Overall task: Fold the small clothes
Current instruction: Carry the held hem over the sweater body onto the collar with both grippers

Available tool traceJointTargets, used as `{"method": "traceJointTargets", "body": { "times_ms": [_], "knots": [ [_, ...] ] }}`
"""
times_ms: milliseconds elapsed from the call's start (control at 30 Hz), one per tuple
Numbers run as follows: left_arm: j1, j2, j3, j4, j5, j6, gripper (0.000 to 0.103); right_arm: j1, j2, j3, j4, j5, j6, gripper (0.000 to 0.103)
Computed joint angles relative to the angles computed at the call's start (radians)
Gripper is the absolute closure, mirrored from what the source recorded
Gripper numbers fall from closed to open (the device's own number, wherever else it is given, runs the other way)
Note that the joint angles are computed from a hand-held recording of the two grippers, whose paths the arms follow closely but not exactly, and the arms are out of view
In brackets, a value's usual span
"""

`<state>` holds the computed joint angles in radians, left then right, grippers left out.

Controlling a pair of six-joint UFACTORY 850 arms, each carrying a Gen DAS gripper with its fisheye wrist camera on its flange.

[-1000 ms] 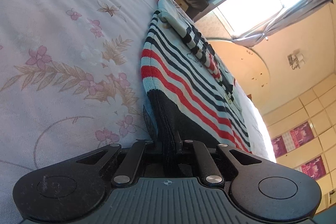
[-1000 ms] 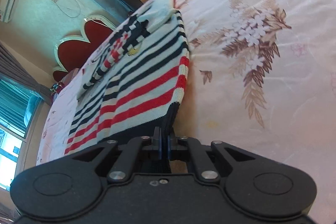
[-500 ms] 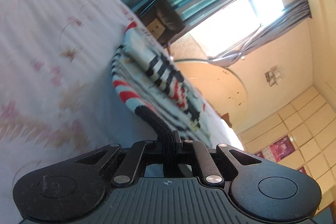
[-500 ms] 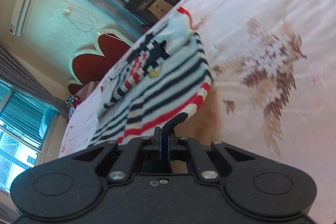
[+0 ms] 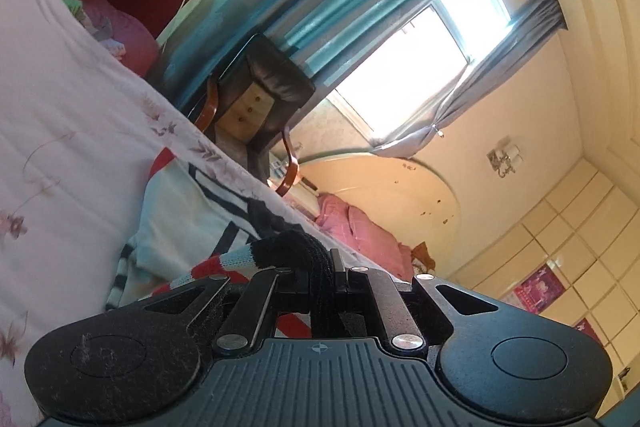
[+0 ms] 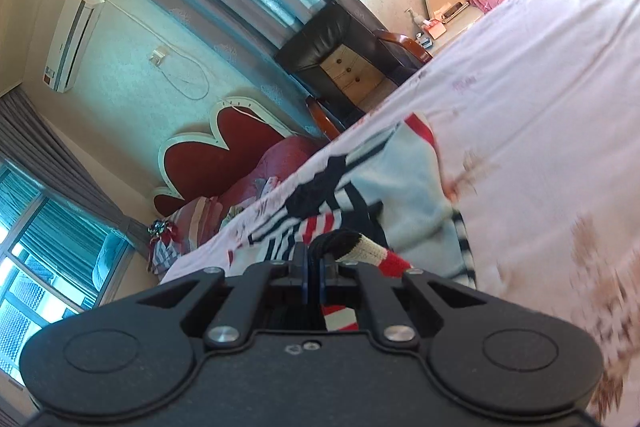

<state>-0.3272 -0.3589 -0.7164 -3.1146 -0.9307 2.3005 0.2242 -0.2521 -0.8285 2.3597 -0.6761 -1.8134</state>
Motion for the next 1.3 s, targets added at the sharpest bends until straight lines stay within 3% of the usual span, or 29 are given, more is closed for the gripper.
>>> {"method": "traceJointTargets", "body": {
  "times_ms": [267,433,567,700,767,833,900,967,1000,1033,1133,1233,1300],
  "knots": [
    [0.082,-0.209,-0.32,0.1,0.248,-0.027,0.097,-0.023,-0.277,-0.349,-0.177,0.064,0.224,0.097],
    [0.112,-0.346,-0.483,0.157,0.336,-0.078,0.097,-0.029,-0.449,-0.551,-0.319,0.102,0.369,0.097],
    [0.122,-0.458,-0.627,0.186,0.482,-0.138,0.097,-0.035,-0.576,-0.704,-0.473,0.116,0.536,0.097],
    [0.127,-0.519,-0.687,0.235,0.487,-0.188,0.097,-0.03,-0.675,-0.824,-0.574,0.12,0.643,0.095],
    [0.128,-0.53,-0.689,0.212,0.453,-0.173,0.096,-0.027,-0.695,-0.844,-0.553,0.118,0.611,0.095],
    [0.131,-0.539,-0.694,0.196,0.426,-0.163,0.088,-0.024,-0.7,-0.848,-0.512,0.117,0.555,0.093],
    [0.125,-0.536,-0.686,0.098,0.393,-0.062,0.046,-0.024,-0.697,-0.837,-0.45,0.105,0.496,0.081],
    [0.126,-0.528,-0.677,0.063,0.353,-0.03,0.037,-0.027,-0.687,-0.819,-0.382,0.087,0.434,0.069],
    [0.127,-0.523,-0.676,0.059,0.353,-0.015,0.037,-0.028,-0.679,-0.809,-0.342,0.085,0.397,0.057],
    [0.129,-0.518,-0.677,0.069,0.355,-0.006,0.037,-0.029,-0.668,-0.798,-0.298,0.092,0.352,0.052],
    [0.138,-0.505,-0.687,0.114,0.393,0.043,0.037,-0.036,-0.643,-0.776,-0.214,0.086,0.251,0.055],
    [0.142,-0.508,-0.728,0.189,0.495,0.094,0.038,-0.04,-0.632,-0.784,-0.276,0.101,0.238,0.056],
    [0.141,-0.524,-0.779,0.273,0.597,0.078,0.048,-0.036,-0.64,-0.813,-0.378,0.134,0.269,0.059]
  ]
}}
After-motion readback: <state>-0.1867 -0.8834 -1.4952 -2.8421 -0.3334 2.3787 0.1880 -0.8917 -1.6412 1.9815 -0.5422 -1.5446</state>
